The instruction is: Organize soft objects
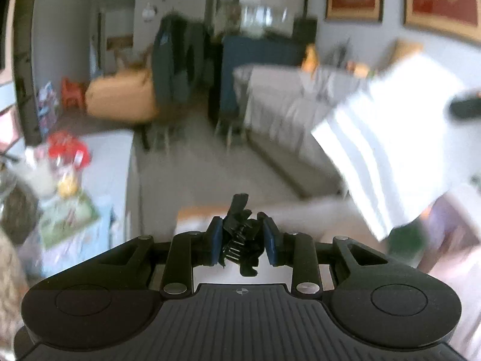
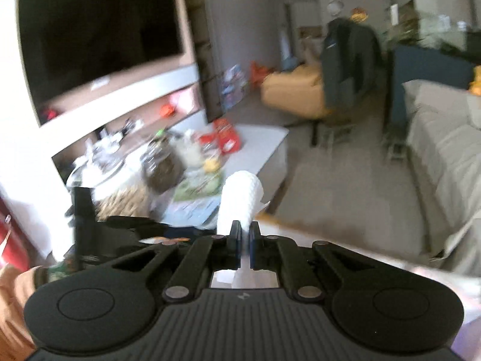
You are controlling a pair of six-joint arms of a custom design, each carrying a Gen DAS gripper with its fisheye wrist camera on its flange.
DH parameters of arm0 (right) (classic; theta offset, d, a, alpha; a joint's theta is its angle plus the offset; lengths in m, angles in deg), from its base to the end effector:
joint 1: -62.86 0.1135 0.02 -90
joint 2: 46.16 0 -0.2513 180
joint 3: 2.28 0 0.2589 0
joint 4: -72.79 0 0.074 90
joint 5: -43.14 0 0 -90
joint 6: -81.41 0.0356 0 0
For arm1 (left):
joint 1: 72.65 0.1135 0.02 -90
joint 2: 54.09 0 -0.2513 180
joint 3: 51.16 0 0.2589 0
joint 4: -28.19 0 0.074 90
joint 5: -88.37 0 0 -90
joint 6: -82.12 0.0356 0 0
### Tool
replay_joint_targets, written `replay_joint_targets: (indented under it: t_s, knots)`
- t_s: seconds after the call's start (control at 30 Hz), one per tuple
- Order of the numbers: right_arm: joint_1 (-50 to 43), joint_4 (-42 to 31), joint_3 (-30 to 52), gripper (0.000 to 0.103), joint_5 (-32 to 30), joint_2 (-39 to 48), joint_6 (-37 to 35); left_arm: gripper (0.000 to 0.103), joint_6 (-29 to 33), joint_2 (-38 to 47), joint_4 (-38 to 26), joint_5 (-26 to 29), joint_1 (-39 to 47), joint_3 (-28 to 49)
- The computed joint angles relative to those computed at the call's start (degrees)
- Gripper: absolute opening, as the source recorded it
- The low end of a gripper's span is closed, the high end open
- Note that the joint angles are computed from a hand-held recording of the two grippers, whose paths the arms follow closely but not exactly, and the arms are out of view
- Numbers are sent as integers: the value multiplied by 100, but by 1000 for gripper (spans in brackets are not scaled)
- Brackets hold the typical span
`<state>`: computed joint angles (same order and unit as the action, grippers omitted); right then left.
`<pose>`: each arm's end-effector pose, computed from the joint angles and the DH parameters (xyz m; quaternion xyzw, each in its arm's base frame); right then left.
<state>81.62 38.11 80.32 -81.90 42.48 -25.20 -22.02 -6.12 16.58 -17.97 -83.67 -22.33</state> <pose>0.3245 0.1318 0.2702 -0.3829 0.7877 0.2810 0.3924 0.1877 -0.0264 0.1600 -0.0936 0.8582 0.0140 0.5045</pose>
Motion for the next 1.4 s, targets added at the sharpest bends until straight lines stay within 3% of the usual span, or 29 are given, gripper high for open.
replay_joint_targets:
  t_s: [0.13, 0.33, 0.43, 0.53, 0.67, 0.83, 0.93, 1.1, 1.2, 1.27, 1.4]
  knots:
    - [-1036, -222, 389, 5, -141, -17, -154, 33, -283, 717, 391, 80, -782, 1007]
    - [-2529, -402, 751, 5, -353, 406, -639, 34, -1095, 4084, 1811, 1238, -1836, 2887]
    - [-2990, -478, 824, 5, -500, 774, -788, 34, -1517, 5682, 1728, 1878, -2082, 3975]
    - [-3185, -590, 949, 5, -623, 1322, -838, 33, -1472, 6369, 1477, 1466, -2360, 4501]
    - [-3314, -1137, 1481, 5, -719, 2339, -1095, 33, -1490, 5983, 1642, 1030, -2400, 4075]
    - [-2920, -1332, 2015, 5, -214, 3518, -885, 33, -1513, 4377, 1739, 130, -2598, 2719]
    - [-2739, -1585, 2453, 5, 163, 4205, -759, 33, -1657, 3330, 1532, -815, -2911, 1841]
    - [-2716, -1261, 2190, 6, 330, 4274, -688, 33, -2495, 2231, 610, -2086, -3229, 946]
    - [-2652, -1212, 1992, 29, 650, 4026, -788, 33, -3152, 1779, -46, -2263, -3198, 613]
    - [-2582, -897, 1617, 49, 814, 3654, -801, 33, -3360, 1381, -258, -2187, -3178, 337]
    - [-2577, -166, 649, 58, 950, 2597, -954, 33, -3334, 1070, -389, -2072, -3392, 42]
